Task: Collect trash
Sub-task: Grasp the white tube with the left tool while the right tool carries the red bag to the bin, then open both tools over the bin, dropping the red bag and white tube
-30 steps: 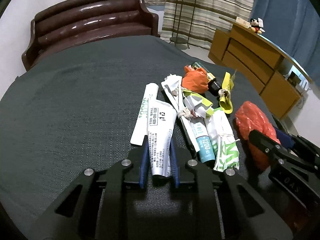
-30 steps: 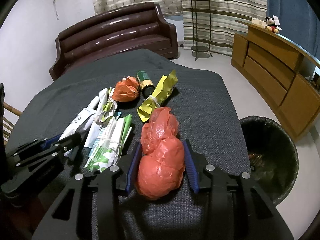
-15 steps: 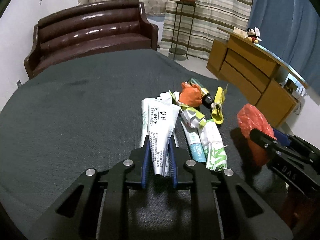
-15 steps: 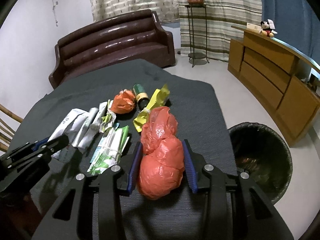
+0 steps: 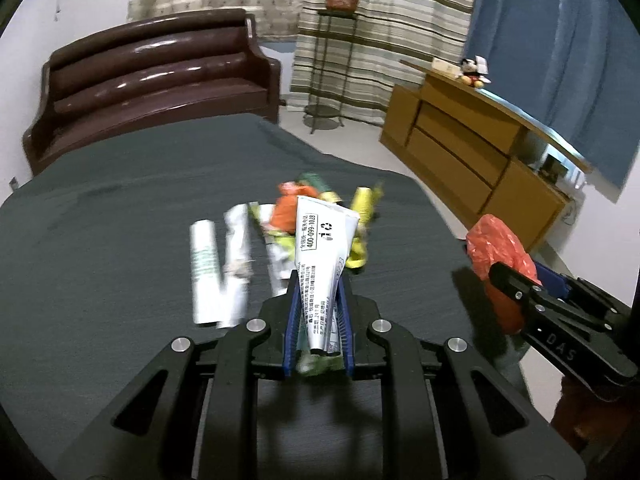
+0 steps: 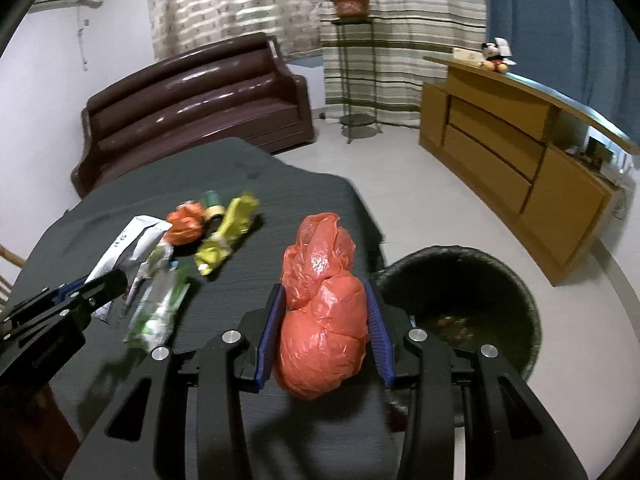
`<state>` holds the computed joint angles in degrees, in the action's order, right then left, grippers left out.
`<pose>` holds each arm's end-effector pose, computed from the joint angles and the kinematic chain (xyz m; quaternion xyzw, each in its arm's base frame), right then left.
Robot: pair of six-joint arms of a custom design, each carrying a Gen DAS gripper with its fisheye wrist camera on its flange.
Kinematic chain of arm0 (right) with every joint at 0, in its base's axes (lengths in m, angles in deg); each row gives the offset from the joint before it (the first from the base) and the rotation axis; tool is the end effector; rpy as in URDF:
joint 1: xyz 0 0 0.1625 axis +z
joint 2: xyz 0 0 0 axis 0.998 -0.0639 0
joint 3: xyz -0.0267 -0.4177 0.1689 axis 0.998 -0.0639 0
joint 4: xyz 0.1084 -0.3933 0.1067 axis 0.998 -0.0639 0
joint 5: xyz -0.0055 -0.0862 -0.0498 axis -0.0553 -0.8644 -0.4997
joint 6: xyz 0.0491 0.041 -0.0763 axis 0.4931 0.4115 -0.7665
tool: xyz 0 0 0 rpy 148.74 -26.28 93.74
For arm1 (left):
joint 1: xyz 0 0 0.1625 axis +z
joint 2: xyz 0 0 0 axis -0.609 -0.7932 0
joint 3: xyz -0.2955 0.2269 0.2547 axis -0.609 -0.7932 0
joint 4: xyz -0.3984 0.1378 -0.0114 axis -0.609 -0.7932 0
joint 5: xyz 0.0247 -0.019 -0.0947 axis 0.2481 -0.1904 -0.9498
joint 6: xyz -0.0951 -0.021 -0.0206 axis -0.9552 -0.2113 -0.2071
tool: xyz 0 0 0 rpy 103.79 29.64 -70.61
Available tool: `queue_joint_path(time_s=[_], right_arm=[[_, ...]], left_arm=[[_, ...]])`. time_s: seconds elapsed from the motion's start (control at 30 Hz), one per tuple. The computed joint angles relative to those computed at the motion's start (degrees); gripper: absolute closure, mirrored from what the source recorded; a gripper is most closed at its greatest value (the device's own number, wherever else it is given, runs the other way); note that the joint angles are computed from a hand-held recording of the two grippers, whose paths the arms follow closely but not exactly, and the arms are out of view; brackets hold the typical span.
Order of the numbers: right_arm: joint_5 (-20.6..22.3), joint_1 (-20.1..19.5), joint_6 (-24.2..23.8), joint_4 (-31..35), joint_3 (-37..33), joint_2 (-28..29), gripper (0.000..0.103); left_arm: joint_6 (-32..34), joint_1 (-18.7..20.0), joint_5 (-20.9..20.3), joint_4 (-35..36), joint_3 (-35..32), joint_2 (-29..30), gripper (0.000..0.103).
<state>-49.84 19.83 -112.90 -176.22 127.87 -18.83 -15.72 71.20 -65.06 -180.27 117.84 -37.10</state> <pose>0.2180 -0.4073 0.0450 0.3116 -0.8786 0.2882 0.2189 -0.1160 -0.3472 0.1394 0.0151 0.8352 -0.4303 0.3422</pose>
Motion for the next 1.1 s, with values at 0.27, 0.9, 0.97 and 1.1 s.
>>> queue_joint_path(time_s=[0.27, 0.9, 0.97, 1.1], right_arm=[[-1.59, -3.33, -1.06, -2.5, -0.36, -2.13, 0.063], [-2.22, -9.56, -1.88, -3.2, -2.21, -3.6, 0.063], [-2.17, -10.04, -1.74, -2.77, -2.53, -3.66, 0.063], [-2.34, -10.4, -1.15, -2.51, -2.75, -3.64, 0.063]], left_arm=[[17.1, 2.11, -1.49, -20.43, -5.72, 13.44, 0.086], [35.96, 7.36, -7.33, -30.27, -20.28, 28.5, 0.086], [36.69, 7.7, -7.72, -29.81, -21.5, 29.28, 0.086], [37.8, 8.44, -8.37, -28.72, -23.67, 30.54, 0.086]])
